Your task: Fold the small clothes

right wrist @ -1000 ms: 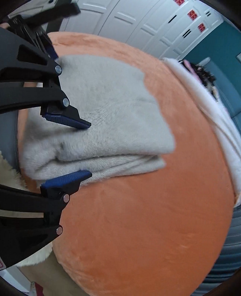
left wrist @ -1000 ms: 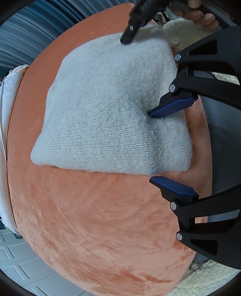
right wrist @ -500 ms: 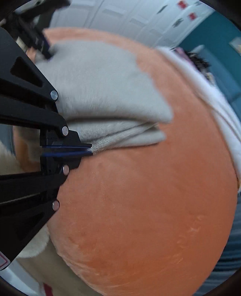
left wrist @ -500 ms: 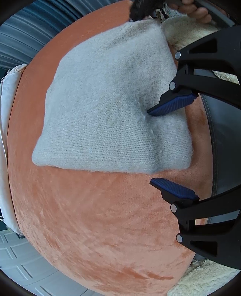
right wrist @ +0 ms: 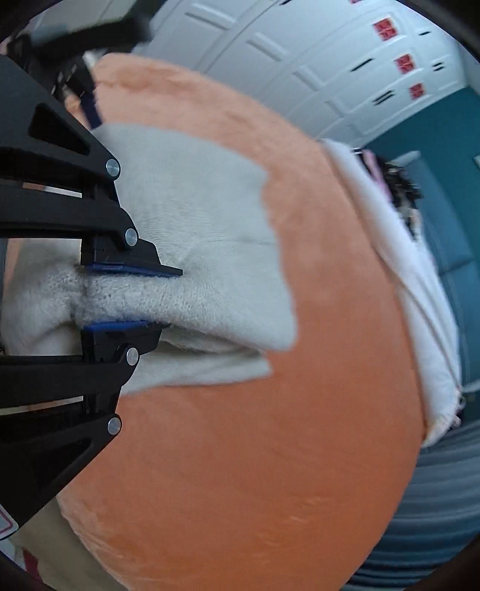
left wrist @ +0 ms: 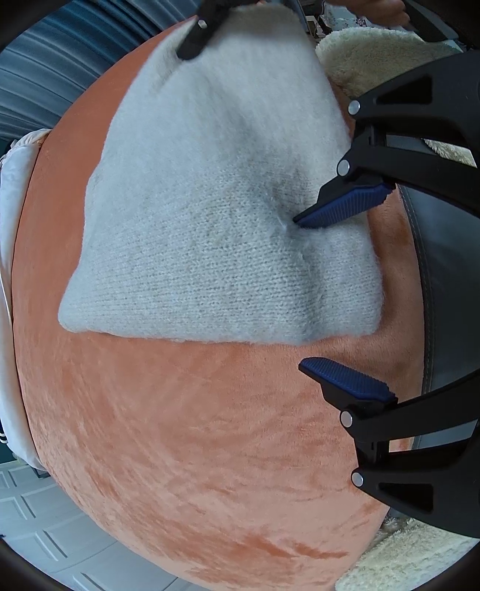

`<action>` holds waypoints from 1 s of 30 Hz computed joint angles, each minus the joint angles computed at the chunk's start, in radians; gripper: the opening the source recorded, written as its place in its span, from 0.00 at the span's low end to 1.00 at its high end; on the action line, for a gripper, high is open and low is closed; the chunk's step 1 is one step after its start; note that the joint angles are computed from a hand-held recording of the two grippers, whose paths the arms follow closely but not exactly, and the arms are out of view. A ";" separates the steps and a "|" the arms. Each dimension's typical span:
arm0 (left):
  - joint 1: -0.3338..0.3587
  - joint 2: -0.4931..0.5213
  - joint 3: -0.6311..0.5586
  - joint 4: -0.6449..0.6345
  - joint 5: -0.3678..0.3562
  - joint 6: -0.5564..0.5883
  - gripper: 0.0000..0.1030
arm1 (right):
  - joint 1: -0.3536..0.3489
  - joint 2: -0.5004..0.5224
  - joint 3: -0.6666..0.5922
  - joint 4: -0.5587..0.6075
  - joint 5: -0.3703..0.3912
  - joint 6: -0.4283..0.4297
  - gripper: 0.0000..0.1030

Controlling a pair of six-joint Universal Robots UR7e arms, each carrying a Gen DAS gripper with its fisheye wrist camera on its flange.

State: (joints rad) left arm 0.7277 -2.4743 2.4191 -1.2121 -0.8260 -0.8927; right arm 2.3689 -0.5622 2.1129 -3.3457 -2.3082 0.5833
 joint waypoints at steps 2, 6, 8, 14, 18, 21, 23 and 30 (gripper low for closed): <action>0.015 0.005 0.007 -0.024 0.000 0.011 0.71 | -0.065 0.014 0.011 0.070 0.045 0.048 0.15; -0.014 0.008 0.000 0.015 -0.002 -0.019 0.71 | -0.070 0.024 0.024 0.023 0.088 0.016 0.18; -0.052 -0.013 -0.018 0.041 -0.028 -0.051 0.70 | -0.034 0.003 0.031 0.012 0.057 0.044 0.26; -0.085 -0.042 -0.041 -0.104 -0.082 -0.042 0.86 | -0.019 -0.044 0.091 -0.015 0.041 0.103 0.68; 0.005 0.046 -0.035 -0.210 -0.085 0.015 0.86 | -0.030 -0.046 0.126 -0.008 0.084 0.174 0.68; -0.049 0.036 -0.034 -0.139 -0.057 -0.027 0.86 | 0.013 -0.043 0.141 -0.047 0.076 0.188 0.67; -0.106 0.030 -0.038 -0.045 -0.049 -0.087 0.86 | 0.031 -0.030 0.126 -0.029 0.087 0.172 0.67; -0.143 0.012 -0.043 0.030 -0.062 -0.132 0.86 | 0.011 -0.015 0.051 0.103 0.110 0.112 0.16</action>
State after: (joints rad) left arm 0.5848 -2.4620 2.3763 -1.1824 -0.8876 -1.0250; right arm 2.3803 -0.5774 2.1640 -3.2424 -2.1986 0.6958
